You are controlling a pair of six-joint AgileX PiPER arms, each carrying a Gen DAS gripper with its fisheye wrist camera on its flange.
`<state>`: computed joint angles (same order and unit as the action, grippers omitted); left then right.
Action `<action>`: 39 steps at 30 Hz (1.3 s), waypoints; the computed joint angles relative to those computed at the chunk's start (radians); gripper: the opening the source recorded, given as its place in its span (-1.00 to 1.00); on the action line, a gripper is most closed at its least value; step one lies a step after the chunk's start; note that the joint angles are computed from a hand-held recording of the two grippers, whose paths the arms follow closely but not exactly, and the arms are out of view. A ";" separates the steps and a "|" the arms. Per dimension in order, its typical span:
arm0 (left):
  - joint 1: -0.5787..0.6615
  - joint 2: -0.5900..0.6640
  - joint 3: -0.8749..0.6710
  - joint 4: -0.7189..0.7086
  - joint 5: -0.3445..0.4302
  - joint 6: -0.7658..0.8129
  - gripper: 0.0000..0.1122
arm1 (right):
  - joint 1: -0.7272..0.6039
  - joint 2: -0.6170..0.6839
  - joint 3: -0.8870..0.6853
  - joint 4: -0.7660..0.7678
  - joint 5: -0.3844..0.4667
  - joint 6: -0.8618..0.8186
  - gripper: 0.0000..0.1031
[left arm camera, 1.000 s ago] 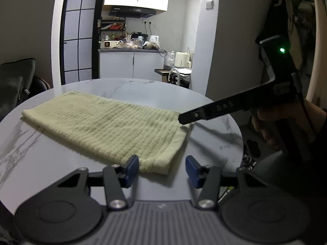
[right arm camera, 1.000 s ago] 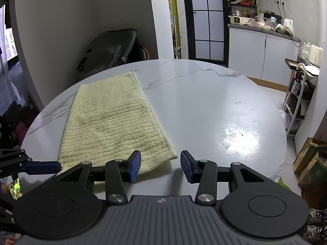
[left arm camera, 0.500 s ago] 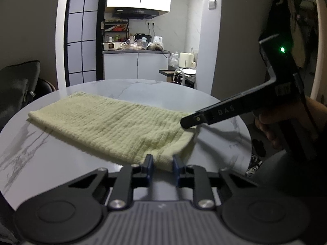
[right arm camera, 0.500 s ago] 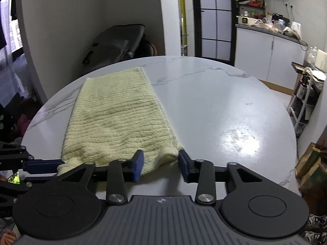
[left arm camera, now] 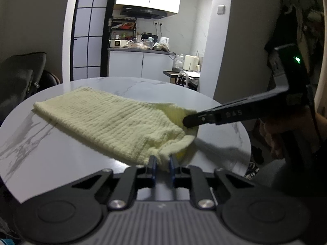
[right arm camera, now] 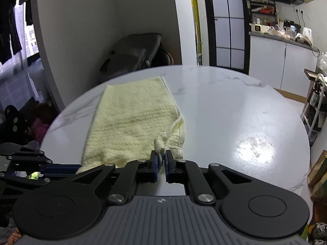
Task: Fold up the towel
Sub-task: 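Close both grippers on the folded towel's end and lift it, then carry the lifted towel end over the strip with both grippers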
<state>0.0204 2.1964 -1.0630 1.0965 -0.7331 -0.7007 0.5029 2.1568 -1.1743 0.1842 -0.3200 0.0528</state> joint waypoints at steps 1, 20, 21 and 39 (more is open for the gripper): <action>0.002 -0.004 0.003 0.000 -0.001 -0.001 -0.77 | 0.010 -0.011 0.014 0.015 -0.016 -0.012 -0.85; 0.117 -0.161 0.131 -0.001 -0.139 0.014 -0.77 | 0.107 -0.128 0.126 0.164 -0.192 -0.085 -0.85; 0.119 -0.163 0.129 -0.002 -0.141 0.011 -0.77 | 0.109 -0.127 0.118 0.170 -0.190 -0.093 -0.85; 0.131 -0.088 -0.083 0.067 -0.119 -0.152 -0.78 | 0.069 -0.048 -0.116 0.205 -0.083 -0.145 -0.86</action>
<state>0.1509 2.1088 -1.1460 1.1638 -0.8520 -0.8528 0.5724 2.1089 -1.2900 0.3890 -0.4030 -0.0918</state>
